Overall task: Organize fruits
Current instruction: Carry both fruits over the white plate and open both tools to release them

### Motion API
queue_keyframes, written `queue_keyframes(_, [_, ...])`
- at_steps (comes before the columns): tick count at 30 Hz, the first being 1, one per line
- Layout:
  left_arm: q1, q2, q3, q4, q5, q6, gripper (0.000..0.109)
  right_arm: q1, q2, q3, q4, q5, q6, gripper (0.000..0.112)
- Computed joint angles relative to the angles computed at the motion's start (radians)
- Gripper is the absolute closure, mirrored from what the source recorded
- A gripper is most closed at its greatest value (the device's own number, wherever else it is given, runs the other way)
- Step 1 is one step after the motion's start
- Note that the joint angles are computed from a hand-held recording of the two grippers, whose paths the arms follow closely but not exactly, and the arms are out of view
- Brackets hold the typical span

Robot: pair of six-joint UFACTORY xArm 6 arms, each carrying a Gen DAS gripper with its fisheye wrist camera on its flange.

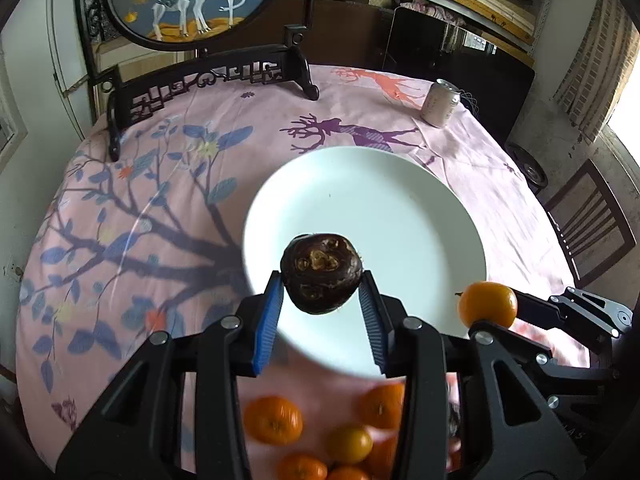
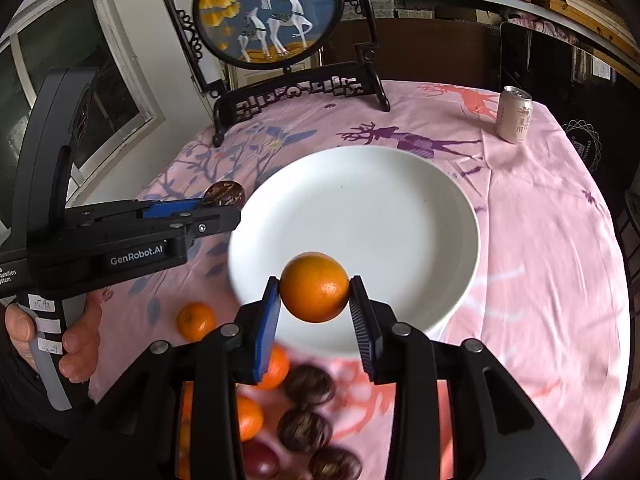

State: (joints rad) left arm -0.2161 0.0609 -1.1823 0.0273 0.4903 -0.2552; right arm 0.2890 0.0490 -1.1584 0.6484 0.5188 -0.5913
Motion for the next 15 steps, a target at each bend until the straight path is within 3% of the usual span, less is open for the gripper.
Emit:
queue_keyframes(6, [0.029,0.386,-0.459,-0.075,0.178,0.023,0.069,-0.042,0.401,-0.473,-0.17,0.148,0.151,0.077])
queue_keyframes(10, [0.032,0.505,-0.616,-0.12,0.243,0.056,0.069,-0.056,0.535,-0.646,-0.247,0.197,0.215,0.077])
queue_keyframes(14, [0.026,0.577,-0.729,-0.109,0.293,0.058,0.068,-0.053,0.598,-0.727,-0.304,0.217,0.243,0.076])
queue_keyframes(15, [0.027,0.586,-0.746,-0.107,0.299,0.052,0.066,-0.05,0.607,-0.74,-0.329,0.217,0.254,0.067])
